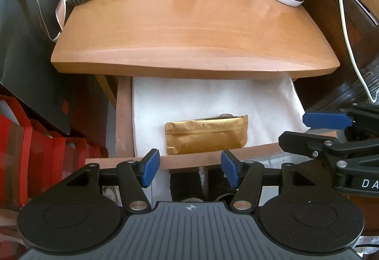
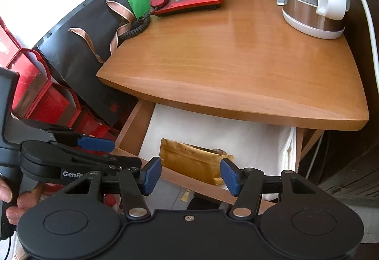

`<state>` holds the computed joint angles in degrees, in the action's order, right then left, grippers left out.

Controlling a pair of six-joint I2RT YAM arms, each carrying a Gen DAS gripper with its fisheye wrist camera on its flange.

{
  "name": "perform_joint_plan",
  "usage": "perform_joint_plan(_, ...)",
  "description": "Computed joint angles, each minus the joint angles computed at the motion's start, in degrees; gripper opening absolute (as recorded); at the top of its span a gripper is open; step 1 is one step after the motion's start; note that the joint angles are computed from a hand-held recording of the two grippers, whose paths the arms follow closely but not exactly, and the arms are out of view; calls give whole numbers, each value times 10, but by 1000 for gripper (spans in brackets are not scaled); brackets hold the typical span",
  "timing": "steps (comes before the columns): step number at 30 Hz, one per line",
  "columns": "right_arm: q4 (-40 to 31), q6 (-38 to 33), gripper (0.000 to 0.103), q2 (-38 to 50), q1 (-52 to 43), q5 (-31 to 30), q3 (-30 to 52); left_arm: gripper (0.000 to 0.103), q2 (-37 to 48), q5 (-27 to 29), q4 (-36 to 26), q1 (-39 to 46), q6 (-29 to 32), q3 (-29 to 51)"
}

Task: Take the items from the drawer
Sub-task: 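Lower the open right tool toward the gold packet on the white cloth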

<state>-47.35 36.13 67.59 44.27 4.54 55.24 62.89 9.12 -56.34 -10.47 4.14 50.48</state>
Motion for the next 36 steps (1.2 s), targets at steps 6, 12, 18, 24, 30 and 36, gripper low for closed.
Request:
perform_joint_plan(6,10,-26,54,18,-22,-8,-1,61,21,-8,20,3,1,3)
perform_joint_plan(12,29,-62,54,53,-50,-29,-1,61,51,-20,49,7,4,5)
perform_joint_plan(18,48,-105,54,102,-70,-54,5,61,83,-24,75,11,7,-1)
perform_joint_plan(24,67,-150,50,163,-85,-80,20,61,113,-23,100,20,9,-7)
perform_joint_plan(30,81,-185,48,218,-98,-104,41,61,135,-14,116,34,13,-9)
perform_joint_plan(36,87,-217,47,262,-103,-121,63,61,155,-11,128,48,16,-8)
